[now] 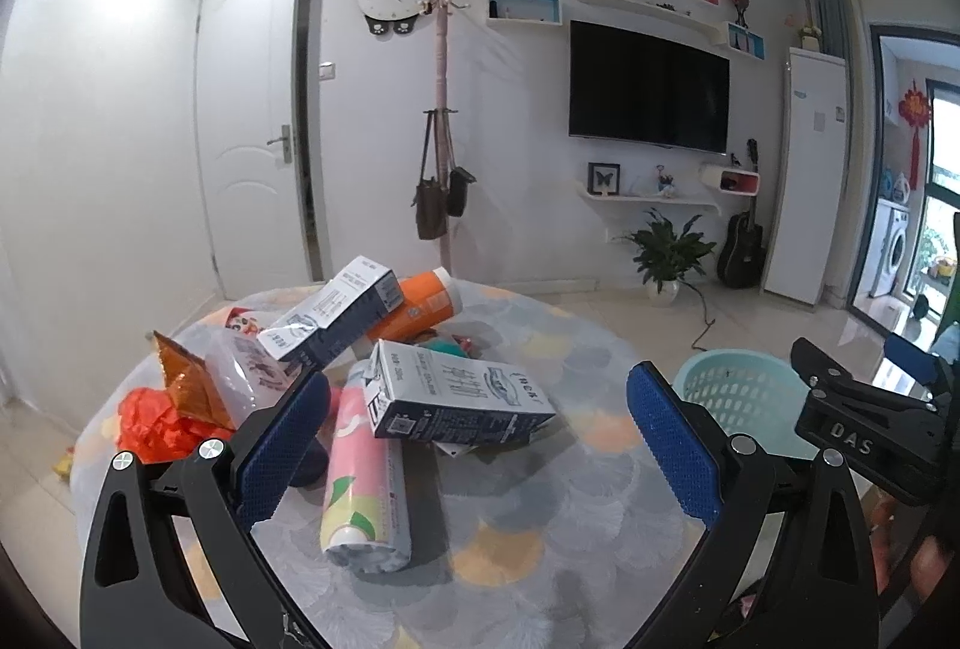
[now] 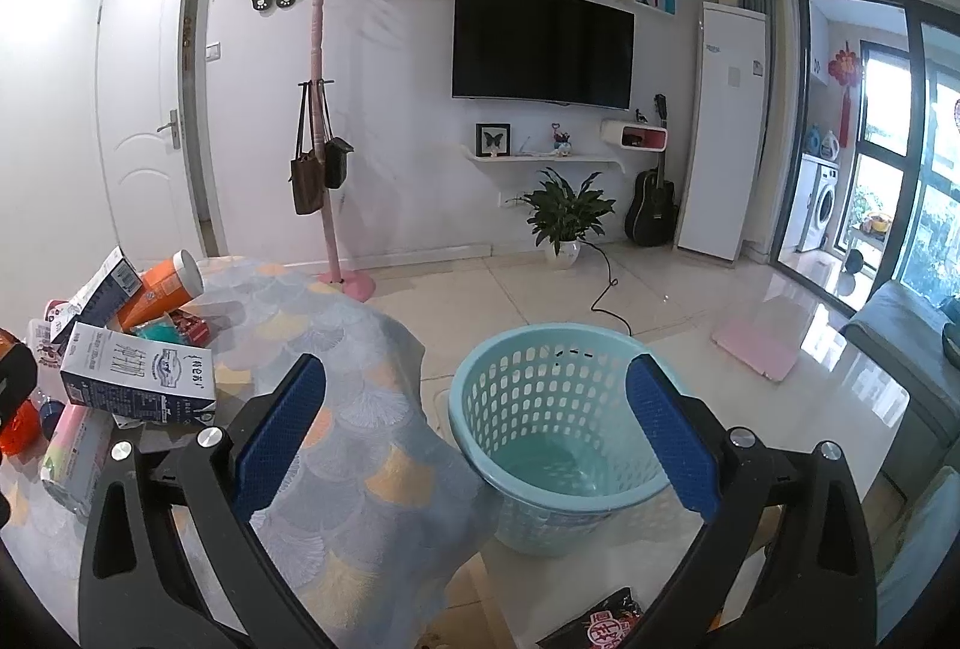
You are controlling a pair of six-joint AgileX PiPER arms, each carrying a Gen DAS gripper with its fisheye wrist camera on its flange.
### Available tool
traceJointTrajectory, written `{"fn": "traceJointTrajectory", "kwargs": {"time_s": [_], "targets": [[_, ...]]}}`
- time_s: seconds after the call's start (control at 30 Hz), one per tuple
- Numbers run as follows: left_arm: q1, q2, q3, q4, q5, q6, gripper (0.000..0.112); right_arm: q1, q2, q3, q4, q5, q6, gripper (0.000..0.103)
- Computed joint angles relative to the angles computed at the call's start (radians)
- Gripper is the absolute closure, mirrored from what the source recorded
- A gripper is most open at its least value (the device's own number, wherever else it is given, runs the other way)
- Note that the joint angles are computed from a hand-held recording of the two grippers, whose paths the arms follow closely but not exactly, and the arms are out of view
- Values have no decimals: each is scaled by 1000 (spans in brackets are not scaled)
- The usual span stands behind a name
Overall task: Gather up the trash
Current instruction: 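Move both tools toward the trash-covered table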
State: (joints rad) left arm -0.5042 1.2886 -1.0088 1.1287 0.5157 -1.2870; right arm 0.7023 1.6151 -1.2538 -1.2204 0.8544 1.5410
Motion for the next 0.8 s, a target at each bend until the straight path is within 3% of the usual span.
{"fn": "traceJointTrajectory", "kwargs": {"time_s": [0.1,0.43,0.6,0.8], "targets": [[30,-15,7,-78,-40,57,17,1,6,-6,-3,6,-5,11],[36,-11,-9,-98,-31,80,17,-3,7,-13,3,4,-16,11],[84,-20,-8,-212,-76,175,17,-2,14,-28,19,15,-41,11],[94,-26,17,-173,-94,128,17,0,11,-25,13,7,-33,12]]}}
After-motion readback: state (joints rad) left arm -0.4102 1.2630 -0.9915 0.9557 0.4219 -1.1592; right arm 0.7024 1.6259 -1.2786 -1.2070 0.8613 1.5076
